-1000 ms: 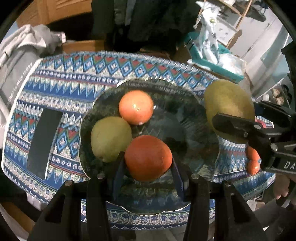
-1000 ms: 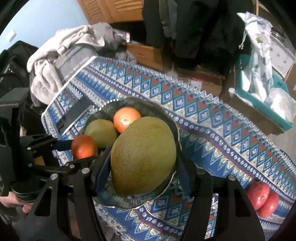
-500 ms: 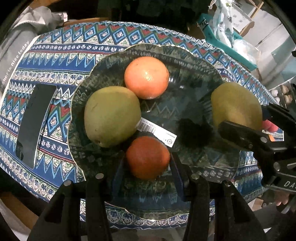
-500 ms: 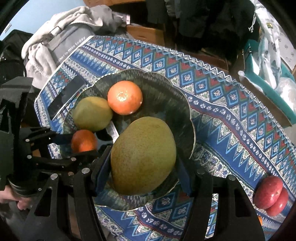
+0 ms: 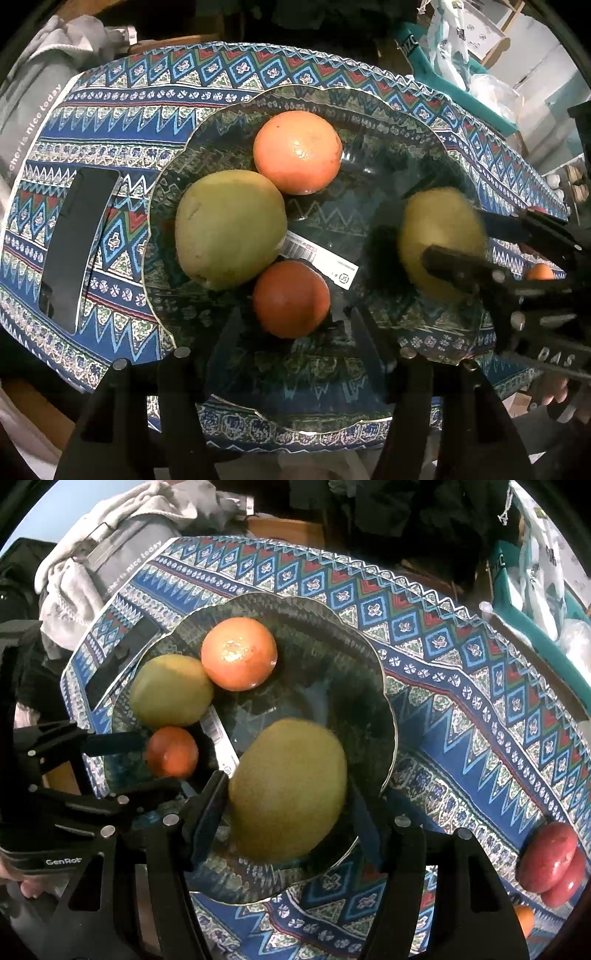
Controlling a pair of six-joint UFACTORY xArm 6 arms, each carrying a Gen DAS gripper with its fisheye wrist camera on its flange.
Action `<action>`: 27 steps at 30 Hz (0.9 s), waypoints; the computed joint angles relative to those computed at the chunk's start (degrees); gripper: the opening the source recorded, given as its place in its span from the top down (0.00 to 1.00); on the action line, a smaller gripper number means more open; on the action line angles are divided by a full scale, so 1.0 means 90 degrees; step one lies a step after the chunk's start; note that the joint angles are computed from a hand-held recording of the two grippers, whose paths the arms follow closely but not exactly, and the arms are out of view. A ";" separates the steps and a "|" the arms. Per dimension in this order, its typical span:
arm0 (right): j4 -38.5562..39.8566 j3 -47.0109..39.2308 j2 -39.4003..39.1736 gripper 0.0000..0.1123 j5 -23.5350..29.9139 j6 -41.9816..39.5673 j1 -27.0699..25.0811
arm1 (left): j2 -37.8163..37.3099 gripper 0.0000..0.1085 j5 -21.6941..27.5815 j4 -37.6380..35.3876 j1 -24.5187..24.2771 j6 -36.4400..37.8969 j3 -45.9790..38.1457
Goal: Organize fruits
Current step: 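Open the left tool to drop the orange while the right tool drops the mango, then move both tools back toward the apples and oranges on the cloth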
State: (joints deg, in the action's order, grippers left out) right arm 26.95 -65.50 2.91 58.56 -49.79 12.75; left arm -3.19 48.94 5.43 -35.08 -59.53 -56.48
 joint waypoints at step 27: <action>0.0428 -0.0172 -0.1101 0.36 -0.0046 -0.0152 -0.0784 | -0.0065 0.40 0.0342 0.1247 -0.0455 -0.0404 -0.0986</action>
State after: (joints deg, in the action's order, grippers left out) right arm 30.80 -67.05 -7.00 58.15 -51.16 5.70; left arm -3.78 52.02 16.65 -39.17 -63.16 -65.35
